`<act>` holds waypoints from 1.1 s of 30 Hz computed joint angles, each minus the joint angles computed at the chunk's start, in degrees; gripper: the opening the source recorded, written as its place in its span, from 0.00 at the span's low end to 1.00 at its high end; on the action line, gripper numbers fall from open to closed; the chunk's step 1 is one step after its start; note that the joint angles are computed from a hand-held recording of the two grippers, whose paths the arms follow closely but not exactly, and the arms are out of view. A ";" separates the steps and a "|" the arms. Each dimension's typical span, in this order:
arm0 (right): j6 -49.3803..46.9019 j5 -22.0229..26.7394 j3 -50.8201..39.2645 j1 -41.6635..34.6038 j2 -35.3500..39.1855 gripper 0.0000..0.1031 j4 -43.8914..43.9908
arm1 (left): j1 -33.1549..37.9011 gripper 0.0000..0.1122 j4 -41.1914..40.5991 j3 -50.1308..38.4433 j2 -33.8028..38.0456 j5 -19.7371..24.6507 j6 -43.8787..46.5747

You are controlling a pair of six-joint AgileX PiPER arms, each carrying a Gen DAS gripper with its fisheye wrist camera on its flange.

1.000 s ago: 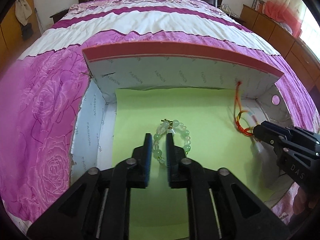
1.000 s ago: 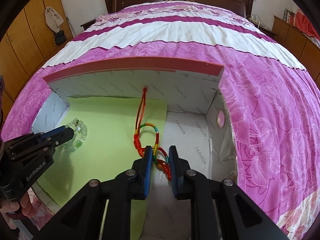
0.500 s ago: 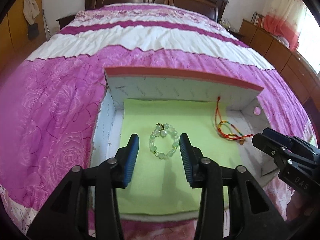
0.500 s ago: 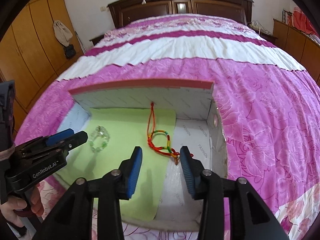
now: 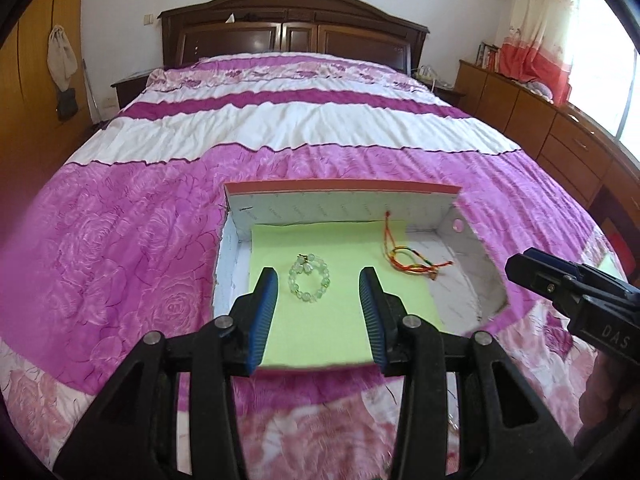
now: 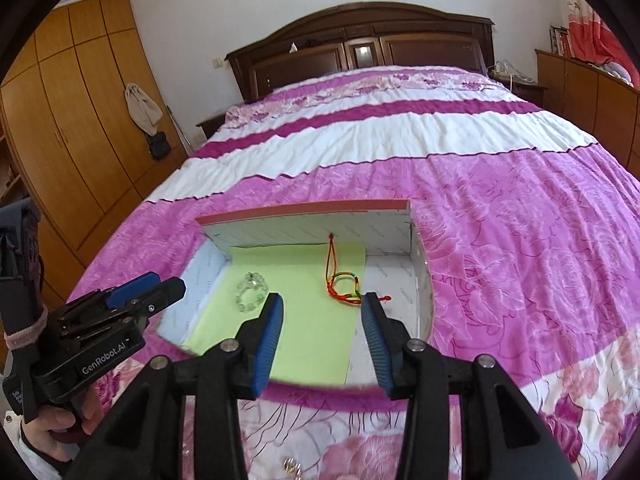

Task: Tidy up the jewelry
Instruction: 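Withdraw both open tools from the box toward the remaining jewelry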

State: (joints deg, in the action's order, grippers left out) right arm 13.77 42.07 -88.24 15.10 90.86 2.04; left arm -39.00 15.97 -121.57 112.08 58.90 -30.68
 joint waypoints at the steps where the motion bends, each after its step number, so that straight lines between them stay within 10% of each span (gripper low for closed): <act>1: -0.11 -0.02 0.55 -0.09 -0.75 0.43 0.27 | -0.22 0.31 0.02 1.21 -1.09 -0.43 0.02; 33: 3.19 10.04 22.24 0.21 -16.00 0.43 1.35 | -6.69 0.31 -2.11 29.13 -18.66 0.00 -3.73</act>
State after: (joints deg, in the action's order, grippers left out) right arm 16.96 52.11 -66.00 15.31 74.86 3.39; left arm -45.69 13.86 -92.44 93.42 58.89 -34.41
